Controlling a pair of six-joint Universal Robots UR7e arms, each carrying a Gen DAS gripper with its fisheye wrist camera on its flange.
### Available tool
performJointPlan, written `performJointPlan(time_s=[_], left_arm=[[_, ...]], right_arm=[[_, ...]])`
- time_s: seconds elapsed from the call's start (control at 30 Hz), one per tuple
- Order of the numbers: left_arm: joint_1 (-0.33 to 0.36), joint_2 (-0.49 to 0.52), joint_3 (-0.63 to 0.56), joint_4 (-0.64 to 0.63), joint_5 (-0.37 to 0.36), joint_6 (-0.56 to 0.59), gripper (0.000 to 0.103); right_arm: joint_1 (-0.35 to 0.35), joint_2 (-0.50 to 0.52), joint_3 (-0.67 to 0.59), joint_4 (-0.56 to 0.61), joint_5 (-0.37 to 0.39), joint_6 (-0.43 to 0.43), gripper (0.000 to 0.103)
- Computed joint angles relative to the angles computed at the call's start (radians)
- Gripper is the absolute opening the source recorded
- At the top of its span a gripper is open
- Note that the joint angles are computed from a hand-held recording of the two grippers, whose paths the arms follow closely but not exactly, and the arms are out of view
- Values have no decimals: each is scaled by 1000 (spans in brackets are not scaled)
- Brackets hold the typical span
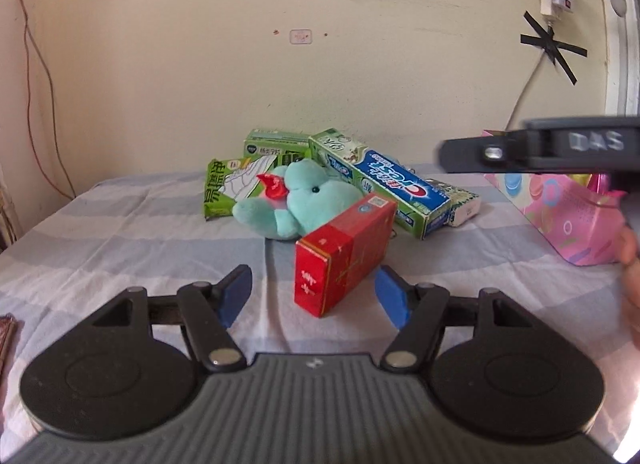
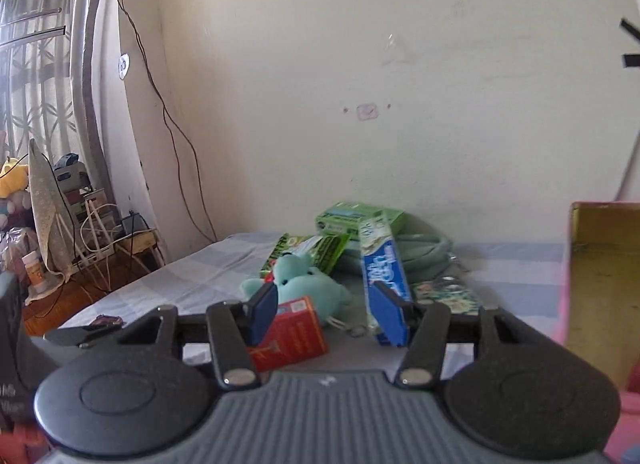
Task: Organize objects
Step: 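Grasp the red box on the bed with the left tool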
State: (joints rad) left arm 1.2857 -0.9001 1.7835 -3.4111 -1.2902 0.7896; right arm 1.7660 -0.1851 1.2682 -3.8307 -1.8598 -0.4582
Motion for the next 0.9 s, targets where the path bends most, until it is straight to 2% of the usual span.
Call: performJointPlan(time_s=[0.07,0.13,0.17,0.2,0.27,0.4,0.5,0.53,0.63,0.7,0.73,0.8,0.83,0.9], left_arm=[[2,21,-40,42,8,2,64],[14,23,-81,134,-9,-47,47],[24,15,-89,170,-38,-70,45],[34,5,-86,182,-78,-72,44],[43,-26,-42,185,-145,-6,45],[49,-116,55,302,-244,125,56],[66,-191,106,378,-324,112,85],[73,-206,110,390,-346,85,86],[89,-216,48,505,-361,-103,85],[94,-191,-28,608,-354,-256,81],[93,-179,-54,641,-345,-311,71],[87,-156,-90,684,-325,-385,65],[86,-145,-100,694,-324,-400,65],[76,-125,-119,711,-290,-412,63]], right_arm=[[-4,44,-125,128,-3,56,53],[-17,73,-219,260,7,128,49],[-25,78,-243,315,22,163,38],[-31,78,-254,354,34,181,33],[-38,56,-206,345,60,186,32],[-33,-28,9,233,17,144,34],[-36,-87,183,131,-2,156,35],[-34,-92,220,90,-11,151,36],[-28,-94,268,-12,-22,132,49],[-27,-91,261,-19,-27,104,57],[-29,-96,259,9,-22,101,60],[-28,-106,252,101,-11,80,74],[-20,-99,243,120,-32,48,85],[2,-73,209,141,-93,-20,88]])
